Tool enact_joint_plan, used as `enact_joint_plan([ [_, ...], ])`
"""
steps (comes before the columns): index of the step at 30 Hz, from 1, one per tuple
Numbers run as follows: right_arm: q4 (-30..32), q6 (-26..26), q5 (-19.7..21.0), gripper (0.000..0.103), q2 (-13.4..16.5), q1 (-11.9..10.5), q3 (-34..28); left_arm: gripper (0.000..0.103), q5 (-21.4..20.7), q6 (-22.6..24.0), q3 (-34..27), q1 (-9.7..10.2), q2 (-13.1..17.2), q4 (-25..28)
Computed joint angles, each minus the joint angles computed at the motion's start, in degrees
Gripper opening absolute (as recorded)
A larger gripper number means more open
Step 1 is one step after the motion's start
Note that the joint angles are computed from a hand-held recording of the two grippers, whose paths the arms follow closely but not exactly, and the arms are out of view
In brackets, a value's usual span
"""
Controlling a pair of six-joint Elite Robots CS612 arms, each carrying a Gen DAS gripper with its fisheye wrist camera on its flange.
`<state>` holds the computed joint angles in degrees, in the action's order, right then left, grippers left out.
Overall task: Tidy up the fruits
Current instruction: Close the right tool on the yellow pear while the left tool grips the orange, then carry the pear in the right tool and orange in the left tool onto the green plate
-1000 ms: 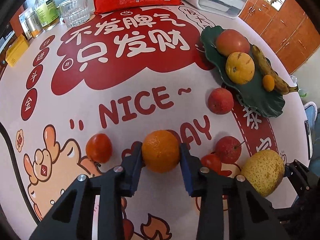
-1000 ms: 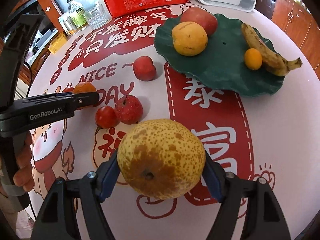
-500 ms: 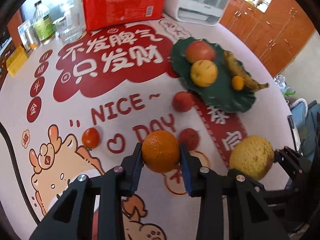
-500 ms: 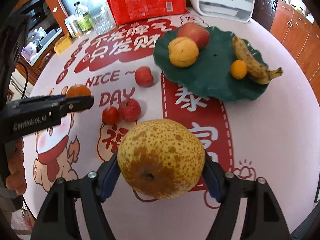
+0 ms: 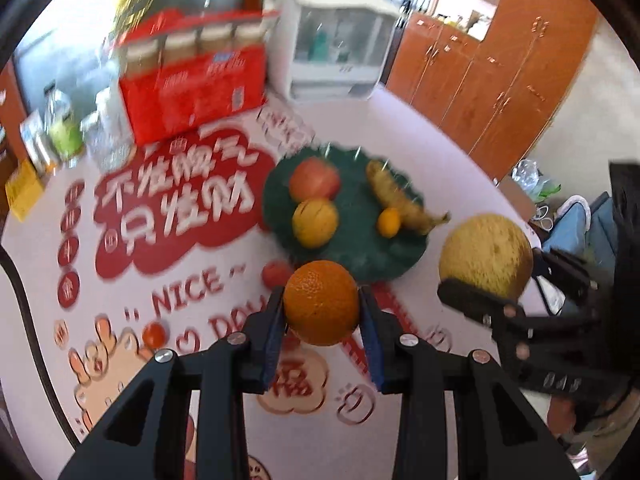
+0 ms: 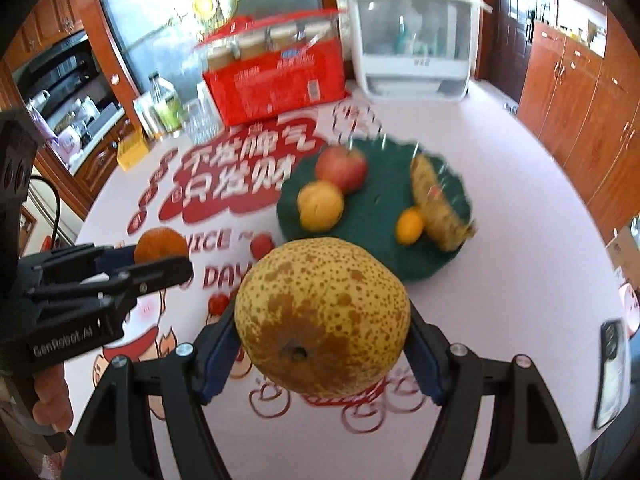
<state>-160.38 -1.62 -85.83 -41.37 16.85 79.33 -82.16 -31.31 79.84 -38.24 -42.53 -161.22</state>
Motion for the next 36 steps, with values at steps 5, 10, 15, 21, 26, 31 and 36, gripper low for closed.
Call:
enact_joint_plan([
  [5,-0.4,-3.1,0.8,0.074,-0.1,-1.4,-3.9,0.034,3.6,1.7,-4.2,-0.92,0.6,0.9],
  [10,2.3,-7.5,1.3,0.074,1.9,-2.5,-11.3,0.034,5.6,0.2,-10.4,-1.19,3.1,4.1],
  [15,8.0,-10.6,3.4,0.074,6.3,-3.4,-20.1,0.034,5.4,-3.6,-15.9,-1.07,6.7,7.6],
  [21,17.5,-15.0,4.4,0.074,13.3,-3.7,-30.8,0.034,4.5,-11.3,-20.5,-0.80,11.2,11.6],
  [26,25.8,-18.8,4.9,0.074,18.3,-3.6,-37.7,0.034,2.8,-18.2,-23.6,-0.64,14.6,14.8],
  [31,32.6,-21.0,4.7,0.074,22.6,-3.7,-43.7,0.034,2.2,-20.3,-26.7,-0.79,17.0,18.3],
  [36,35.2,-23.8,4.5,0.074,25.5,-3.6,-47.7,0.034,1.6,-21.9,-29.7,-0.80,19.0,21.1],
])
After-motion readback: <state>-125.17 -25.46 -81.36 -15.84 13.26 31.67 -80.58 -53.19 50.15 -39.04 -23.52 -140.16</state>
